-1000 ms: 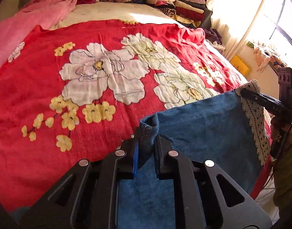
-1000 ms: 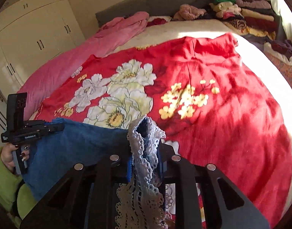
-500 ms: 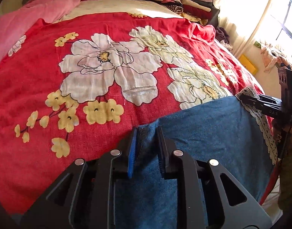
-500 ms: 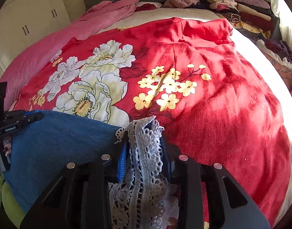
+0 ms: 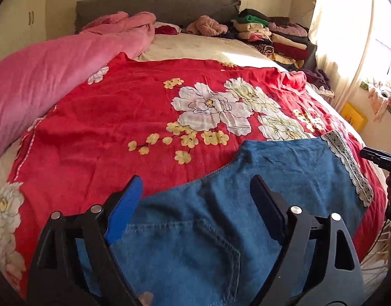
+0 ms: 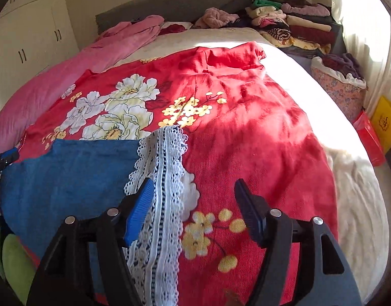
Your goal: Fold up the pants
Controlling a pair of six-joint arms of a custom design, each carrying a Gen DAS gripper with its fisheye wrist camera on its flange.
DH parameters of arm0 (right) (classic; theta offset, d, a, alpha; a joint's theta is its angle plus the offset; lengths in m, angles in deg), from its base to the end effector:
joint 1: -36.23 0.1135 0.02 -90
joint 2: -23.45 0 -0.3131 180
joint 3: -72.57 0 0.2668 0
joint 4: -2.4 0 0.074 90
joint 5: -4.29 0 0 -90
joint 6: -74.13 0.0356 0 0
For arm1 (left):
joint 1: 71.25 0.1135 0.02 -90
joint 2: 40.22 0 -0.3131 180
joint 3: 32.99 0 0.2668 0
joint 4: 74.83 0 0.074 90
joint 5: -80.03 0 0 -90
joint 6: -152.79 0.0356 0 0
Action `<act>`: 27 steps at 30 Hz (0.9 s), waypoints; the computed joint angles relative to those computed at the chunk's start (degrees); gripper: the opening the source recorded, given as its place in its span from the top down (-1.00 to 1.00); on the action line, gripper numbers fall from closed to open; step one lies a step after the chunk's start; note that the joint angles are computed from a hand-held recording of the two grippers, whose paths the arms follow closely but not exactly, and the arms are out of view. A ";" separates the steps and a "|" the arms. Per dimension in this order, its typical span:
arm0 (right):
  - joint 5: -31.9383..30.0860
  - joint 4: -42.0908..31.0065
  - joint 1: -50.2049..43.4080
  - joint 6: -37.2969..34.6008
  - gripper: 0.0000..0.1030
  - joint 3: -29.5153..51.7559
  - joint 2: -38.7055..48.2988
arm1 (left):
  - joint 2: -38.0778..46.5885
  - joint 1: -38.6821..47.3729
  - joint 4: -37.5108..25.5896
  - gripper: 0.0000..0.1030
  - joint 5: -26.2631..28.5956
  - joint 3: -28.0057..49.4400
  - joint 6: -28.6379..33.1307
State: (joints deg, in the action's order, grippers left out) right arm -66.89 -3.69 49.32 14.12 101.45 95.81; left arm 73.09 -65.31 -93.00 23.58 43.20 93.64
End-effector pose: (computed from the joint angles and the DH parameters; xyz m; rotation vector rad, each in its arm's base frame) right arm 0.1863 0.0315 0.1463 0.4916 2.3244 -0.0450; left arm 0.4155 0.0234 0.1548 0.7255 2.2547 -0.4420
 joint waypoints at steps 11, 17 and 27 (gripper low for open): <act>6.08 -1.97 21.38 9.19 -0.25 4.44 6.69 | -4.53 0.54 1.60 -0.78 -8.08 -10.26 6.79; 5.92 -3.66 22.79 9.90 -0.25 7.75 14.71 | 1.98 2.75 -4.54 -0.78 -14.29 -3.38 5.79; 4.83 -3.34 21.61 14.13 -0.25 3.36 16.05 | 2.65 3.68 -7.41 -0.78 -12.34 -1.89 6.94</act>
